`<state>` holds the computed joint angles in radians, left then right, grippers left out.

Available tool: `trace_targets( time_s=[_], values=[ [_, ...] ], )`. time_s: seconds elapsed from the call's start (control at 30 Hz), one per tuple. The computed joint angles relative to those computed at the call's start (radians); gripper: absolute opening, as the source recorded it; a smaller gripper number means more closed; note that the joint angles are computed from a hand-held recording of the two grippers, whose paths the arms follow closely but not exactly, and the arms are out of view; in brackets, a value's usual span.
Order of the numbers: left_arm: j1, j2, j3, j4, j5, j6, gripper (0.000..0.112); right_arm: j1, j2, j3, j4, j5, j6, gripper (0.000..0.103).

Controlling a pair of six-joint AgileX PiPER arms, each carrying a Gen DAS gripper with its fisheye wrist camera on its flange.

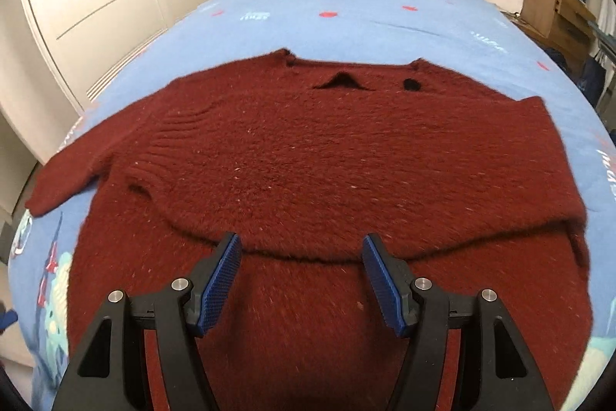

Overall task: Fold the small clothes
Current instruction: 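Open the right tool to release the sleeve and withdraw it, then move the left tool to the other sleeve cuff and grasp it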

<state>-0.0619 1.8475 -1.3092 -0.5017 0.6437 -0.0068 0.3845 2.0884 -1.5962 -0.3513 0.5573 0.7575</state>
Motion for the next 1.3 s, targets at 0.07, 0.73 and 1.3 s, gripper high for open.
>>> trace_targets(
  time_s=[0.07, 0.73, 1.3],
  values=[
    [0.013, 0.022, -0.029, 0.018, -0.006, -0.016, 0.102, 0.005, -0.051, 0.063, -0.023, -0.016, 0.030, 0.067],
    [0.282, 0.467, -0.554, -0.170, 0.081, -0.045, 0.094, 0.016, -0.394, 0.517, -0.152, -0.110, 0.285, 0.067],
    [0.457, 0.707, -0.732, -0.812, 0.115, 0.245, 0.048, -0.017, -0.430, 0.568, -0.108, -0.142, 0.251, 0.067]
  ],
)
